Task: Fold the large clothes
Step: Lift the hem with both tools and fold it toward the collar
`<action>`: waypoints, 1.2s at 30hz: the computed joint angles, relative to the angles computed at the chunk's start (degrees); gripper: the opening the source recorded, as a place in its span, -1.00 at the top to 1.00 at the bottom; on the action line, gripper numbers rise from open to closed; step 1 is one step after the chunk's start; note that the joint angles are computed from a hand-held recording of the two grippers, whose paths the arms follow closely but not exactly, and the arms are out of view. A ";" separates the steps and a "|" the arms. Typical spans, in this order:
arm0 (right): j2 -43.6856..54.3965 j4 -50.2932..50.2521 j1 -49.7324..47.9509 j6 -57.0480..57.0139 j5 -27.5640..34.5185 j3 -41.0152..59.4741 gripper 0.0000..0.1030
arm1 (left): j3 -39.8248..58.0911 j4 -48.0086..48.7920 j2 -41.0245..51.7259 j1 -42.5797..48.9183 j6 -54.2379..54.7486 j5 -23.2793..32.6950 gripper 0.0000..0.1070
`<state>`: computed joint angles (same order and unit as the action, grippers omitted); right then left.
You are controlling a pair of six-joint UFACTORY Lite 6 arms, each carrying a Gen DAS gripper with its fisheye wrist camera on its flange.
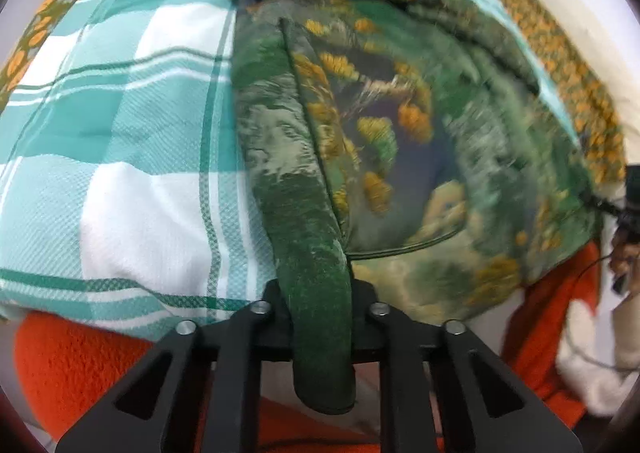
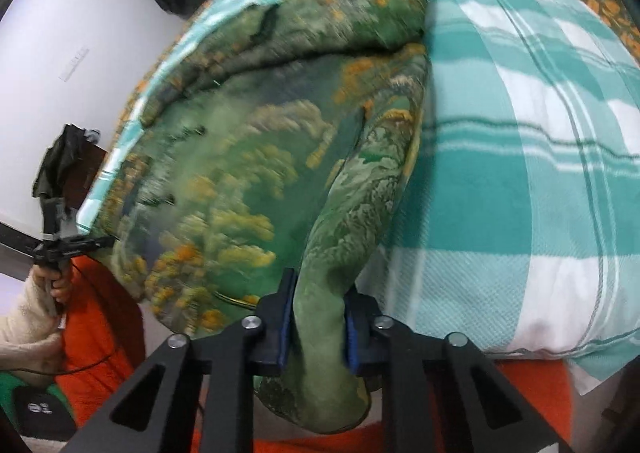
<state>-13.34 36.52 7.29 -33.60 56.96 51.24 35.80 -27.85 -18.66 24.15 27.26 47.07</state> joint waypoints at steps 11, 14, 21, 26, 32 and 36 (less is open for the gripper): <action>-11.06 2.01 -7.55 1.19 18.27 4.26 0.69 | 2.77 -2.38 -16.76 20.73 11.11 27.17 0.83; -16.45 3.67 -12.44 2.02 27.91 3.42 0.70 | 5.02 -0.50 -20.37 37.28 19.96 43.59 0.83; -9.80 15.96 -22.25 5.00 38.33 15.85 0.71 | 26.33 -12.48 -1.73 44.63 16.81 47.55 0.83; 15.53 21.93 -12.09 5.67 17.15 30.52 0.71 | 38.15 -19.96 20.13 24.82 8.29 23.69 0.81; 50.67 14.73 0.92 14.16 -2.35 58.89 0.67 | 59.13 -15.90 47.80 9.99 -1.92 3.50 0.47; 59.11 12.00 4.07 20.77 -8.91 61.79 0.60 | 68.25 -12.46 56.72 8.63 -8.65 5.86 -0.02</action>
<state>45.77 48.52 11.36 -12.82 48.04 113.03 104.05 -40.32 38.07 32.78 18.61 52.93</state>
